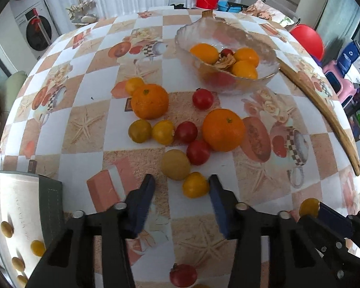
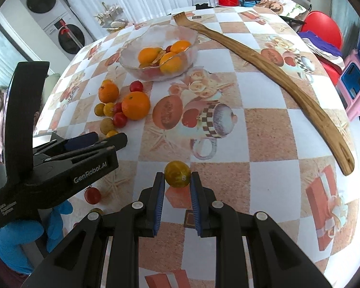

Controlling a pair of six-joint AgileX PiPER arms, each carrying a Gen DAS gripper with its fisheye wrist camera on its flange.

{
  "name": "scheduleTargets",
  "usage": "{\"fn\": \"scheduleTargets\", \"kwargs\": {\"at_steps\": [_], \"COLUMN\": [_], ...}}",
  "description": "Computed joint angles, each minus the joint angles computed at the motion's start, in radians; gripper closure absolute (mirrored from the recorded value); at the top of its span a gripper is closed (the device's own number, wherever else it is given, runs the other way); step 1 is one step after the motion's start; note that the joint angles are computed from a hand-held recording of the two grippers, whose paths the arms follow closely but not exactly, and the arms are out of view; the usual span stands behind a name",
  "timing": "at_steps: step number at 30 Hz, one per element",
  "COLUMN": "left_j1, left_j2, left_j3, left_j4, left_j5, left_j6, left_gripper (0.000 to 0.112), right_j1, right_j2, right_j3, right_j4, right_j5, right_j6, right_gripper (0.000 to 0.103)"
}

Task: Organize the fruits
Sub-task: 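Grasp a yellow plum with the left tool while the right tool holds its tomato, then carry both fruits over the white tray and open both tools to drop them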

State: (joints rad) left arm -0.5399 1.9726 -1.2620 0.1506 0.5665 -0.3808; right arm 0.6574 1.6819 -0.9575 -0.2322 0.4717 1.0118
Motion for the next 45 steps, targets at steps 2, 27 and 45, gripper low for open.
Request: {"fn": "scheduleTargets", "kwargs": {"at_steps": [2,27,45], "left_j1": [0.008,0.281,0.796], "left_j2": [-0.009,-0.420,-0.667], "left_j3": [0.007,0.360,0.679], "left_j4": [-0.059,-0.292,-0.340], "left_j5": [-0.007,-0.032,0.002], "left_j6": [0.062,0.396,0.701], "left_gripper": [0.082,0.089,0.089], "right_j1": [-0.001,0.128,0.274], "right_j2": [-0.007,0.128,0.594], "right_j3": [0.004,-0.293,-1.084], "right_j4": [-0.001,0.064,0.267], "right_j5": [-0.001,0.119,0.416], "right_j6": [0.002,-0.117,-0.398], "right_gripper": [0.080,0.080,0.080]}}
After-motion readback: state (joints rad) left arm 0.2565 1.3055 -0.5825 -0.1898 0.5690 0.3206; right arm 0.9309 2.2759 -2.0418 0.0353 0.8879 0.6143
